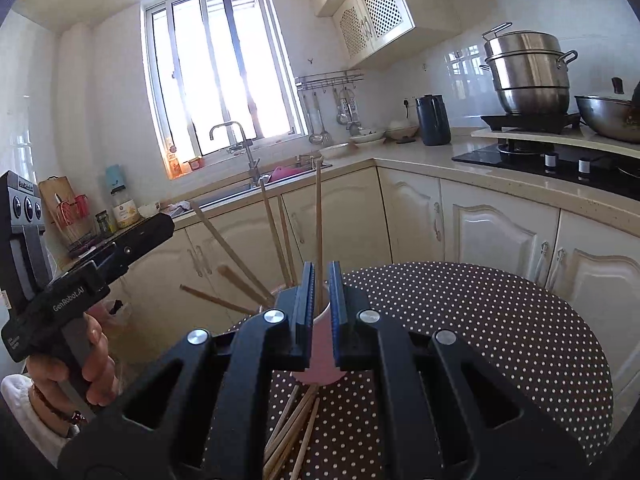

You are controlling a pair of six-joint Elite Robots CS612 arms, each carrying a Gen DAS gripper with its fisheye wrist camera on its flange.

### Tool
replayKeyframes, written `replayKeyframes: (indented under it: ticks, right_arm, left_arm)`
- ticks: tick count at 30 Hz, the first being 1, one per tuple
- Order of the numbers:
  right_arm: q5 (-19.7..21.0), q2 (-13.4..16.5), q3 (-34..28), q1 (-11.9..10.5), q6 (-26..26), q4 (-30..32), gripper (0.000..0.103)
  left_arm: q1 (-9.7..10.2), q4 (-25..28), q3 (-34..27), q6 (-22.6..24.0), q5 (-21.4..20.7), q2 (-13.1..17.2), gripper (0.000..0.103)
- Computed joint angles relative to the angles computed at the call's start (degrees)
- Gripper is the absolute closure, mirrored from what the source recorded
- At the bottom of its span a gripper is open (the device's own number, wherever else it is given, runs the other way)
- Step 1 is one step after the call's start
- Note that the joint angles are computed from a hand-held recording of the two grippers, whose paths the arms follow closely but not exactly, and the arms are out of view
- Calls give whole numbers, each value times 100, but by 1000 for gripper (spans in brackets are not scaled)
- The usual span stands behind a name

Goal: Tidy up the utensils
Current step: 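Open both grippers to release the chopsticks into the pink cup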

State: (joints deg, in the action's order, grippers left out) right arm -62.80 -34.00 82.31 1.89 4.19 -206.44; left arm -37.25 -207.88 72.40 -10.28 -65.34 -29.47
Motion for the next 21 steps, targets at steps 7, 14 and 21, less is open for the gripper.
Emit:
replayKeyframes:
  ticks: [7, 14, 21]
  right_arm:
    - [-132, -278, 547, 28, -198, 473, 95]
    - [-263, -439, 823, 97, -586, 1250, 95]
    - [-505, -455, 842, 150, -629, 2107, 95]
  left_arm:
    - [-20, 786, 484, -507, -499, -259, 43]
    - [29, 1834, 589, -1008, -1167, -277, 43]
    - [1, 3281, 307, -1136, -1334, -124, 43]
